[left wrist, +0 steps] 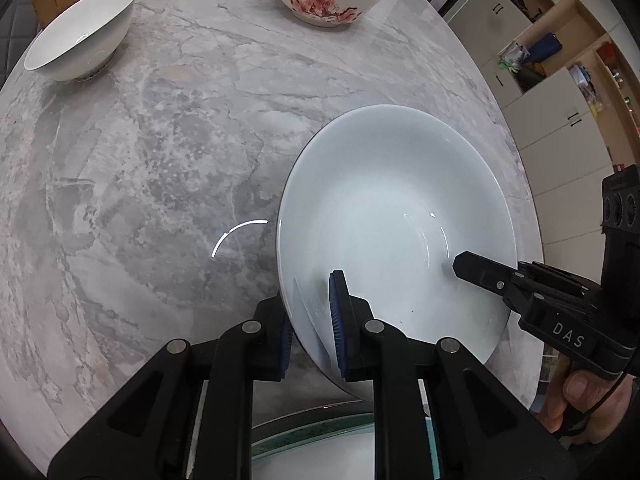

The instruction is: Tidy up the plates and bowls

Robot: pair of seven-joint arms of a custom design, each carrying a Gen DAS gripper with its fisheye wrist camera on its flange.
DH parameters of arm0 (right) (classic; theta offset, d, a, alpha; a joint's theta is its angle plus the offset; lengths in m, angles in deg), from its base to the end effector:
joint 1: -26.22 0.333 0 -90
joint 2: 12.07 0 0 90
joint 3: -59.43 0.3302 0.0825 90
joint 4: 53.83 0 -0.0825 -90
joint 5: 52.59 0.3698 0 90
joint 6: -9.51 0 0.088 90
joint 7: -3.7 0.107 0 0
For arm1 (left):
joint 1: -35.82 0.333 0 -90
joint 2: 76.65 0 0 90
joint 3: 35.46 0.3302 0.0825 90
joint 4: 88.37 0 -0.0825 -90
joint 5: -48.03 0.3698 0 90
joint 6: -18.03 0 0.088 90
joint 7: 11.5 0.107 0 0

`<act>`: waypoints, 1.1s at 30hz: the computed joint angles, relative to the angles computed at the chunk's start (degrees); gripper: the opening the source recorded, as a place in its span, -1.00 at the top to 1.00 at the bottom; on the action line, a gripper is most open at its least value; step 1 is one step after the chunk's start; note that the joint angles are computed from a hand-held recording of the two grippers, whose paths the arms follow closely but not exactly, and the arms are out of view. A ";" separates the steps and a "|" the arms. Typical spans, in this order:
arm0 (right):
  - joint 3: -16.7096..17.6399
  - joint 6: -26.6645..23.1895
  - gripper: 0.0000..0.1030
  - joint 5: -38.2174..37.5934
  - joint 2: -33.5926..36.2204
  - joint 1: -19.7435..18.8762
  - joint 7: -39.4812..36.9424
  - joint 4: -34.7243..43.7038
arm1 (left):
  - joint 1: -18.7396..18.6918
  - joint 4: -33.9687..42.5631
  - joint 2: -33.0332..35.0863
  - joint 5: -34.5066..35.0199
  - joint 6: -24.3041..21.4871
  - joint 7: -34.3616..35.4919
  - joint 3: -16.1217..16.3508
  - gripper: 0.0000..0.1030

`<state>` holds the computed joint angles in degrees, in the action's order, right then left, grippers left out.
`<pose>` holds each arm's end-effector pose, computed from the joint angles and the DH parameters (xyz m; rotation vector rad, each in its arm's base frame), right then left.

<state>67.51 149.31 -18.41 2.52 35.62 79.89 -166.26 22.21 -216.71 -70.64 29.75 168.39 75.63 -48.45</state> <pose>0.5901 0.1818 0.3919 -1.9857 1.7648 0.2650 0.4975 -0.2390 0.3751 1.9819 -2.3125 0.5363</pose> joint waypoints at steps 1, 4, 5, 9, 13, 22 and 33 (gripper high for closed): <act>0.06 -0.11 0.65 0.11 -0.04 -0.03 -0.13 -0.09 | -0.04 -0.14 -0.13 0.13 0.13 -0.27 0.04 0.71; 0.12 0.14 0.62 0.29 -0.28 0.06 -0.28 -0.47 | 0.08 -0.59 -0.60 -0.13 0.32 -0.46 0.10 0.69; 0.18 -0.04 0.59 0.65 -0.27 -0.04 -0.58 -0.43 | 0.10 -0.87 -0.88 -0.25 0.51 -0.61 0.11 0.69; 0.48 0.39 0.02 2.39 -0.85 -0.22 -1.96 -0.55 | 0.25 -2.65 -3.12 -2.00 2.38 0.05 -0.02 0.07; 0.16 1.48 -0.20 3.29 -2.15 -0.02 -2.81 -1.13 | 0.61 -5.21 -6.80 -6.54 3.49 2.34 0.28 -0.39; -1.89 5.33 -1.00 4.60 -5.56 0.00 -2.31 -2.36 | 3.07 -10.75 -15.99 -12.51 0.09 3.09 3.81 -0.99; 0.87 5.11 -1.00 -2.31 2.12 0.76 -9.11 13.66 | 14.01 -11.51 -17.29 7.55 13.22 -7.25 3.27 -0.99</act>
